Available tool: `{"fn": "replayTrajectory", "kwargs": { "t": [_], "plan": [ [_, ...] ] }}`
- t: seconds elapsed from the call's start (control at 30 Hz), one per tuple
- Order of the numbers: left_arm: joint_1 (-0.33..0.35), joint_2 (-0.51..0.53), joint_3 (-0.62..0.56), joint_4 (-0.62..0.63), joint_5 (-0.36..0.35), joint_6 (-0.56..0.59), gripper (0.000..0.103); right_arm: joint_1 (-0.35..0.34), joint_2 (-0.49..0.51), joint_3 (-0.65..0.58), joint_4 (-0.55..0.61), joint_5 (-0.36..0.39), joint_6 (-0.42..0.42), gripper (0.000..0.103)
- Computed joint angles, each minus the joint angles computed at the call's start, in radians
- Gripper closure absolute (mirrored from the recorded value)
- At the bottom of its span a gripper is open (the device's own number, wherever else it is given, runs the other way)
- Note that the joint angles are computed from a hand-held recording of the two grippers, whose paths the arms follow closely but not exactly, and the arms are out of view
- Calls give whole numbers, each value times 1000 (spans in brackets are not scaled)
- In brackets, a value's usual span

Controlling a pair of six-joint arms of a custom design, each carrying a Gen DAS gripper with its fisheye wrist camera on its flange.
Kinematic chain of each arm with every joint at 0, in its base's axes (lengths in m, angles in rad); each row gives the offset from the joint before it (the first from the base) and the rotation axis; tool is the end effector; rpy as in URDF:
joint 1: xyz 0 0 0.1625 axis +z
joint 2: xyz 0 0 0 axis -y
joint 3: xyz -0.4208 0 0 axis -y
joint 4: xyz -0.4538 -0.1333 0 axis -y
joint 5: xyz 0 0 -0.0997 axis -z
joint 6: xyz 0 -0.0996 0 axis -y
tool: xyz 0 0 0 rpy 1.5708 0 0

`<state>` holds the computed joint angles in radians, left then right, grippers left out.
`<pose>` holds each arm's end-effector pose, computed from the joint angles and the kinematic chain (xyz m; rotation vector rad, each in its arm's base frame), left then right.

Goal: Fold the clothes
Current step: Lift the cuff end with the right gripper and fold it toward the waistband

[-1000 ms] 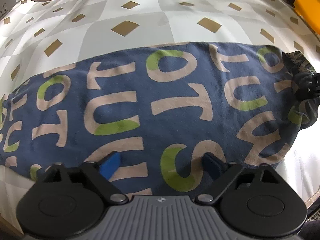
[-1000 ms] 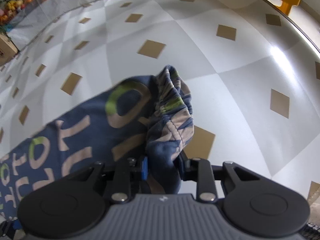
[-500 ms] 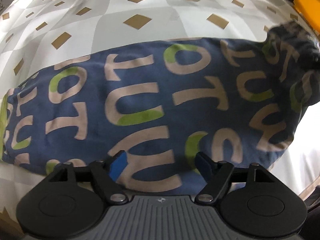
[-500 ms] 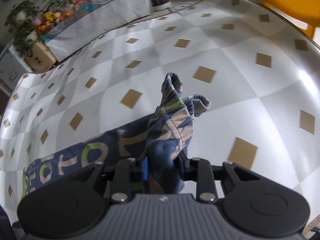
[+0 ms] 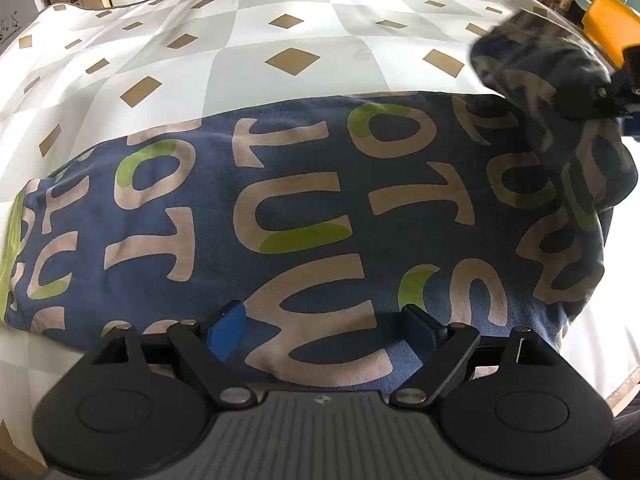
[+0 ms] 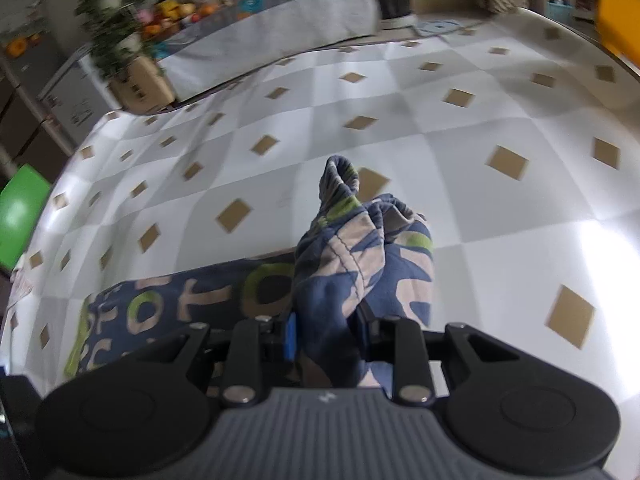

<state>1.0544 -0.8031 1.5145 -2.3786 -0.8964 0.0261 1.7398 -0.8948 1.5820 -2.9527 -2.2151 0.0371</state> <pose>-0.1967 -0.7424 0.1011 0.6266 2.4105 -0.3284 0.1972 -0.7187 0.2055 -0.1319 -2.4263 0.9515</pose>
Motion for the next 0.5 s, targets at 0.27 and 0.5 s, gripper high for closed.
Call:
{"fn": "replayTrajectory", "kwargs": {
  "t": [0.27, 0.5],
  "plan": [
    [3, -3, -2, 1, -10, -12, 16, 27, 53, -28, 9, 94, -108, 78],
    [13, -26, 3, -14, 31, -88, 16, 42, 115, -79, 99, 128, -140, 77]
  ]
}}
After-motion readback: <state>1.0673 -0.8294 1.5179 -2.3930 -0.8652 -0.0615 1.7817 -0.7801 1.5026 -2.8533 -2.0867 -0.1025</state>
